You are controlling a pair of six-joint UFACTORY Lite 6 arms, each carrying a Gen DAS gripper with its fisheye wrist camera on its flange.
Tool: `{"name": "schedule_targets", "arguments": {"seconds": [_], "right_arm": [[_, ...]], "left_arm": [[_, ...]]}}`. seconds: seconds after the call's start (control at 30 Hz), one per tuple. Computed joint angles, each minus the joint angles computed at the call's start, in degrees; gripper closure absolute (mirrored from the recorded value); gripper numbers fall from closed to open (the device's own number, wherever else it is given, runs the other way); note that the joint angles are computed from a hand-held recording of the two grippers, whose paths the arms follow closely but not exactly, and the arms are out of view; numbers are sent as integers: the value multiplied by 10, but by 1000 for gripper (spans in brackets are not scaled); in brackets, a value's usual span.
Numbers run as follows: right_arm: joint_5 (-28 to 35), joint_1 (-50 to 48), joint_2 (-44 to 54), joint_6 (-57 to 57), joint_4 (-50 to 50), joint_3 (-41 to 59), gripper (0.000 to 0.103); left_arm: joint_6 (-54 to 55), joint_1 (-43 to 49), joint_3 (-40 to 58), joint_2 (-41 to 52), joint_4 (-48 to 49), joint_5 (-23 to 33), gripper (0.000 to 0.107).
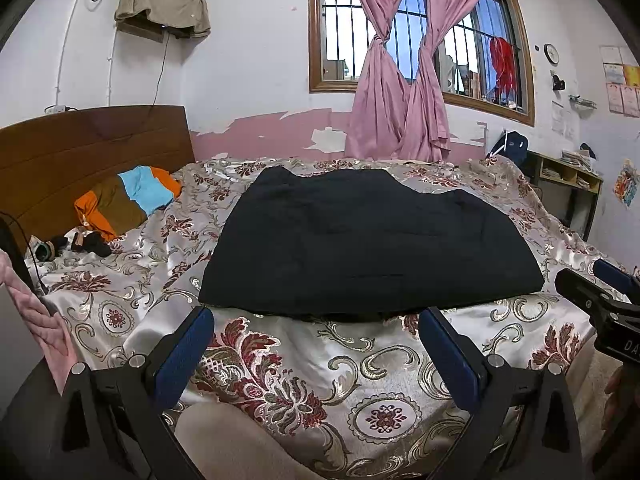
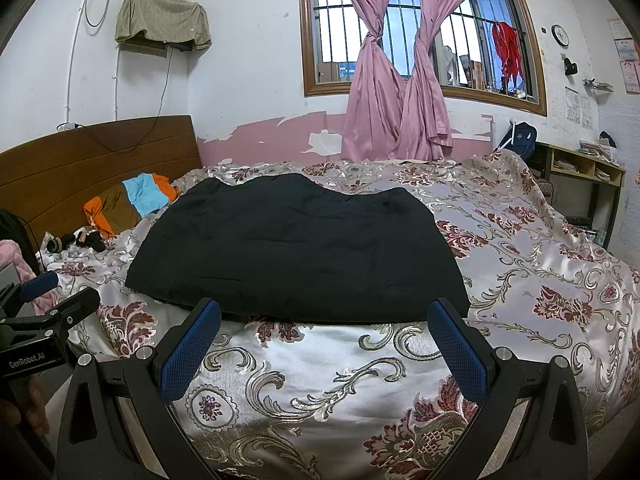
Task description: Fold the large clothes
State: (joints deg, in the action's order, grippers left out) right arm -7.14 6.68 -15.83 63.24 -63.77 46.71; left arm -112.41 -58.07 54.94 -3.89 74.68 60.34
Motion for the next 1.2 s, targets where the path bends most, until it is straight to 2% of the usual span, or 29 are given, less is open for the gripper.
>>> {"name": "schedule_targets", "arguments": {"seconds": [0.43, 0.67, 1.2], "right_arm": [[2, 2, 0, -2, 2, 0, 2], [4, 3, -1, -6, 6, 1, 2], [6, 6, 0, -8, 10, 1, 2]], "left_arm": [[3, 1, 2, 1, -9, -1, 4], [0, -13, 9, 11, -25, 26, 4], [8, -8, 12, 9, -26, 21, 4]]}}
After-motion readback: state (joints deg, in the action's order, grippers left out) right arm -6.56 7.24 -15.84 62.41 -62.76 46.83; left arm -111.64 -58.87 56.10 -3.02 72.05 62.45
